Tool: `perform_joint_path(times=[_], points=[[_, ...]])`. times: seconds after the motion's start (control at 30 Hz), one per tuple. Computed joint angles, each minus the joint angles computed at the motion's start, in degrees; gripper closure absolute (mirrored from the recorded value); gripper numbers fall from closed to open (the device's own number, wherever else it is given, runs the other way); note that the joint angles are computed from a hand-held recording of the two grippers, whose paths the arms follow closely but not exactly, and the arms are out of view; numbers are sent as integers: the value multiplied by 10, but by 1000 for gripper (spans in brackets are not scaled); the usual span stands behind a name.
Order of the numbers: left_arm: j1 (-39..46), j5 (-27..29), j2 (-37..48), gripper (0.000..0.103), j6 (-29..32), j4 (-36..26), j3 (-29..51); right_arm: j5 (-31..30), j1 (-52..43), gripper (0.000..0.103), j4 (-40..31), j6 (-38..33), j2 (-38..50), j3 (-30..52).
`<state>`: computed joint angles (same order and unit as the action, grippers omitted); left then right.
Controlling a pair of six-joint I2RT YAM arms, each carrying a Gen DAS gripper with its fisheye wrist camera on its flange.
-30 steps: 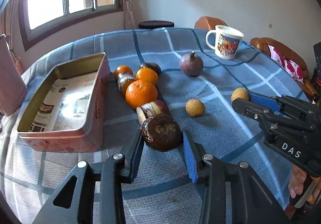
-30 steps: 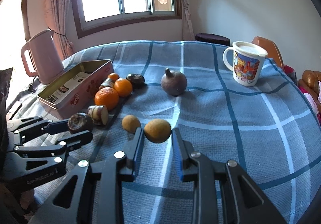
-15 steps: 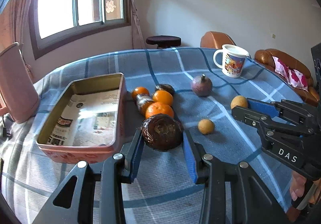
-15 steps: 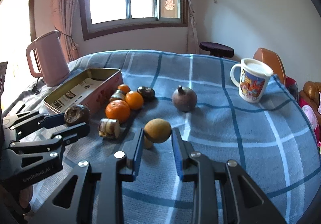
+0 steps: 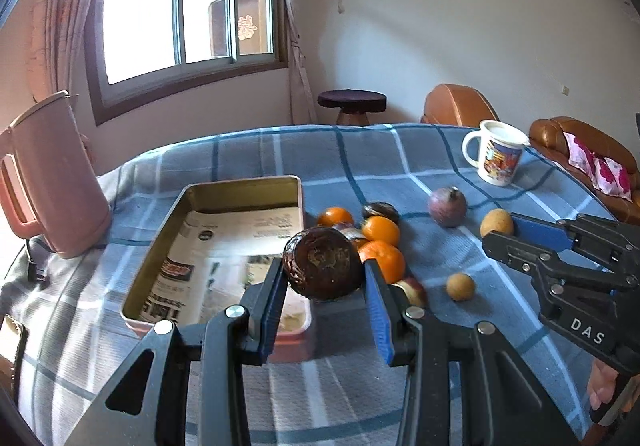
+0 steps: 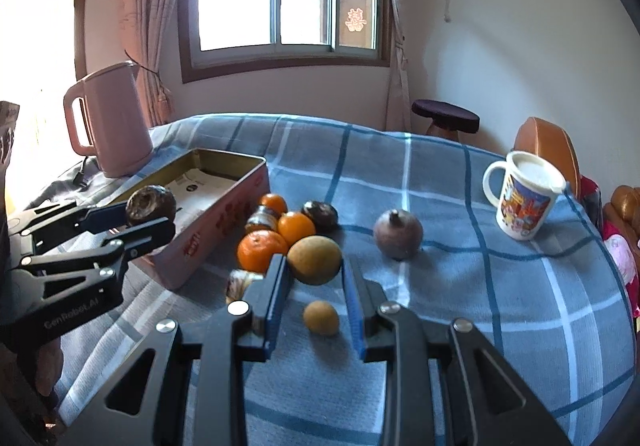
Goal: Organize fruits
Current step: 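Carry the dark fruit over the tin and open the left tool while the right holds the kiwi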
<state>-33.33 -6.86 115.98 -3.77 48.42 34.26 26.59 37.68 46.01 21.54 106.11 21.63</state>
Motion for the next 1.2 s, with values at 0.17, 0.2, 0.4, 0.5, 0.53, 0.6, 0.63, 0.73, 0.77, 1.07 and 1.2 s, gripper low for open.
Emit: perform_joint_path(times=[0.17, 0.2, 0.4, 0.5, 0.53, 0.6, 0.63, 0.73, 0.77, 1.07, 1.2], points=[[15, 1, -2, 63, 4, 0, 6, -1, 2, 73, -14, -12, 2, 25], [17, 1, -2, 63, 5, 1, 7, -1, 2, 73, -16, -14, 1, 28], [26, 0, -4, 63, 9, 5, 9, 2, 6, 73, -22, -27, 0, 45], [29, -3, -5, 63, 13, 8, 10, 3, 5, 73, -24, -34, -1, 54], [31, -2, -4, 63, 14, 9, 11, 3, 5, 73, -27, -36, -2, 57], [35, -1, -4, 63, 15, 9, 13, 2, 4, 73, -31, -40, -1, 65], [38, 0, -3, 63, 16, 8, 15, 1, 3, 73, -35, -43, 1, 72], [45, 1, -2, 63, 19, 6, 19, -1, 2, 73, -44, -49, 6, 86], [48, 2, -1, 63, 20, 5, 21, -3, 2, 73, -47, -52, 9, 93], [80, 10, 2, 63, 29, -5, 39, -21, -10, 73, -59, -68, 39, 141], [93, 14, 6, 63, 32, -13, 51, -26, -13, 73, -67, -71, 53, 163]])
